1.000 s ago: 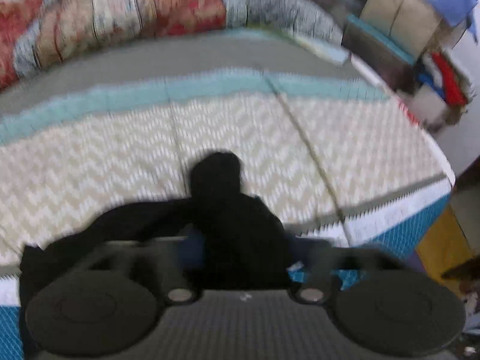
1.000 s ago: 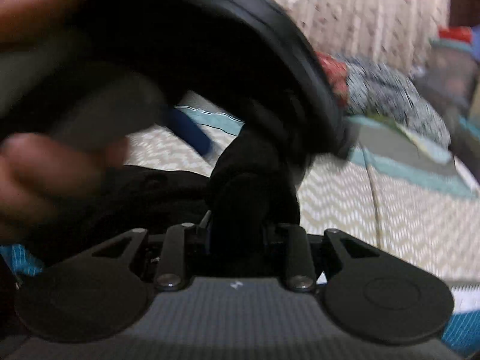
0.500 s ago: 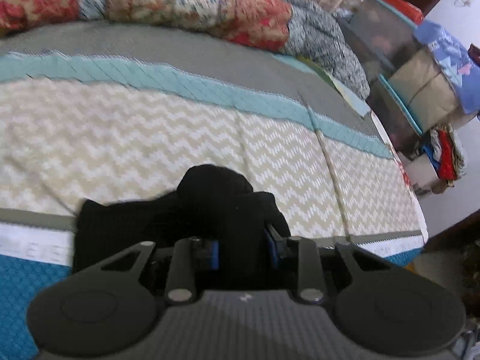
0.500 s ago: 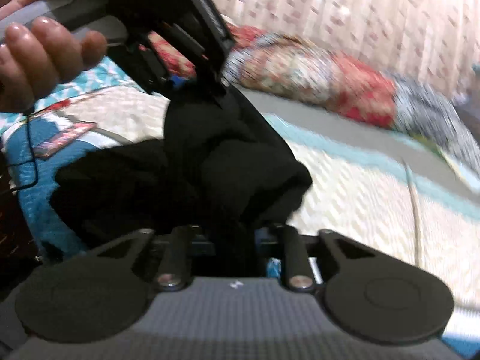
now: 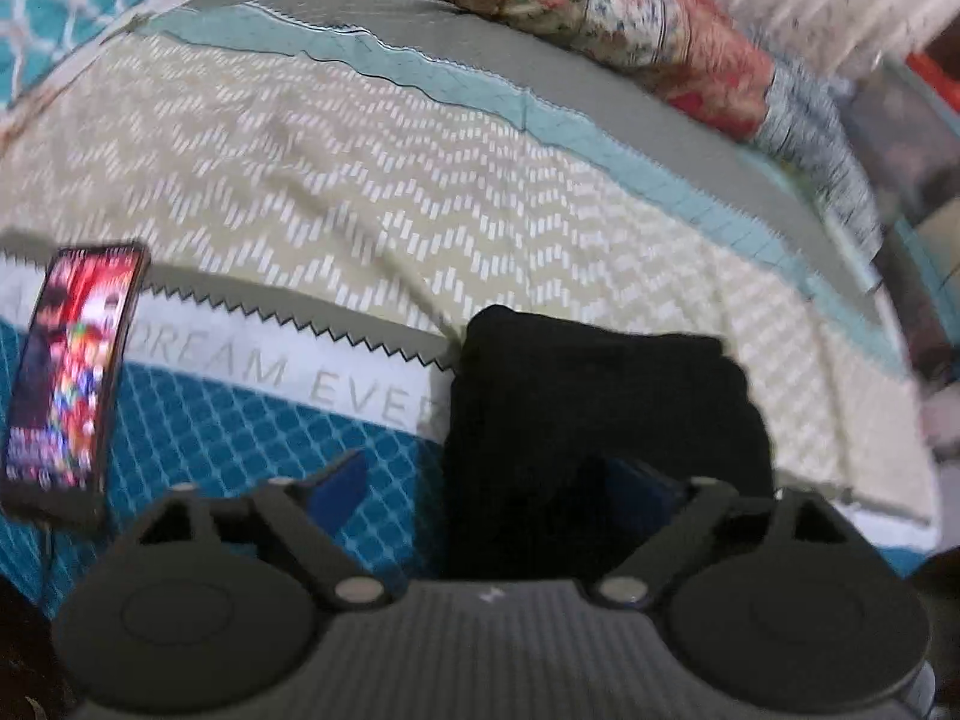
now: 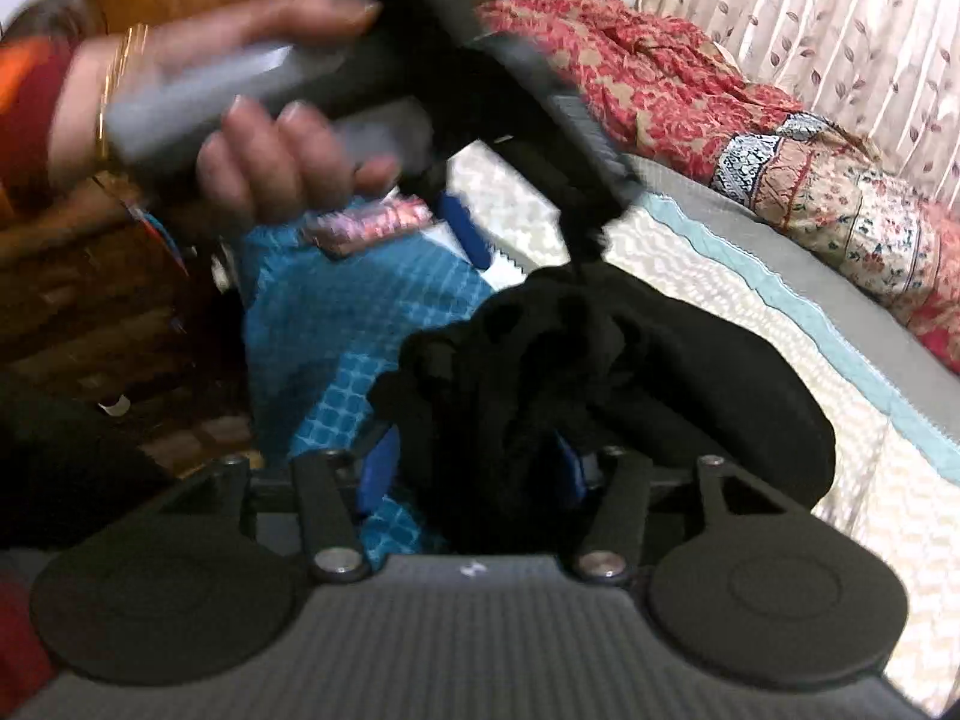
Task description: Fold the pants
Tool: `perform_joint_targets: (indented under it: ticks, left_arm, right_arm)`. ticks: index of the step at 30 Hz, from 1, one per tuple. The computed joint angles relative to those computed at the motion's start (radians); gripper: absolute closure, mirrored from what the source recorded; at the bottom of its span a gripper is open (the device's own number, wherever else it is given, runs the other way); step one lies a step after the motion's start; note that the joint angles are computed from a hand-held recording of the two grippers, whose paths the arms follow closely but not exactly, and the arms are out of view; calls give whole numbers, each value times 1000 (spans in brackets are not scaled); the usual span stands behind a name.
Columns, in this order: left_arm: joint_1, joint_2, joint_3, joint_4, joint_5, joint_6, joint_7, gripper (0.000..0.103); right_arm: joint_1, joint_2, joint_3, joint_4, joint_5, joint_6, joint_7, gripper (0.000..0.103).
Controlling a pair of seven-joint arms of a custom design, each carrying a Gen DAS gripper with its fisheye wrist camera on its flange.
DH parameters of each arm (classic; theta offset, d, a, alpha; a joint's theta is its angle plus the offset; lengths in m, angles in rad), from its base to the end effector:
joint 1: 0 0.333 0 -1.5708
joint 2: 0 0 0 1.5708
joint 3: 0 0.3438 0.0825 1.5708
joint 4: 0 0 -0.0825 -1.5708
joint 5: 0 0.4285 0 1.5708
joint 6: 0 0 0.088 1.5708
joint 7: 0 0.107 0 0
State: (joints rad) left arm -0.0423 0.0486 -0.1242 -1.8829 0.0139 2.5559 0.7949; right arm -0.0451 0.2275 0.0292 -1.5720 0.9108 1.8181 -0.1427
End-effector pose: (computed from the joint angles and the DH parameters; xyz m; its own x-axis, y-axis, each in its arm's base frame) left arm 0.6541 -0.1086 0.5632 0.4376 -0.8030 0.4046 -0.6893 -0.5886 -0.4224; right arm 0.6921 0.0519 0.5587 0.9920 -0.1210 0.0359 -0.0485 -0.6286 -0.7762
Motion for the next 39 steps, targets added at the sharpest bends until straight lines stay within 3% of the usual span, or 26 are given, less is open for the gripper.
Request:
perform_joint_targets:
  ticks: [2,5,8,12,14,16,20,24,26,30,32,35,39]
  left_arm:
    - [0,-33,0,-42,0,52,-9,10]
    - [-4,-56,-6,-66,-9,87,11,6]
    - [-13,-35,-14,-23,38,41,21,6]
    - [-20,-19,-12,3,90,-11,0,6]
    - [-18,-22,-9,-7,76,-16,-8,6]
    - [-20,-17,-9,-6,97,-39,-36,6]
    - [-38,21,-13,27,197,-138,-68,0]
    - [-34,-14,-11,-28,163,-60,-61,0]
    - [-30,-37,-10,-61,151,-7,-63,0]
    - [-20,-55,-9,-121,68,83,-22,0]
    - [-17,-52,-7,-145,-33,123,13,0]
    - [-15,-50,-8,-190,-273,217,114,0]
    - [-16,-25,-15,-192,-377,276,206,0]
  right_arm:
    - [-33,52,-6,98,32,-111,88,46]
    - [-61,83,9,148,95,-182,176,46]
    - [-62,106,26,178,119,-189,265,46]
    - [-4,88,37,119,51,-111,350,47]
    - [5,118,57,142,-21,-173,408,47]
    - [41,53,47,39,-90,-125,318,45]
    - [55,-31,33,-75,-75,-82,150,39]
    - [16,41,4,57,2,-201,291,41]
    - [-13,57,-3,78,46,-196,329,40]
    - [-53,93,-17,94,94,-108,512,23]
    - [-60,115,-18,100,79,-68,629,22]
    - [-74,189,5,168,66,-105,801,21]
    - [-81,293,50,267,45,-179,981,15]
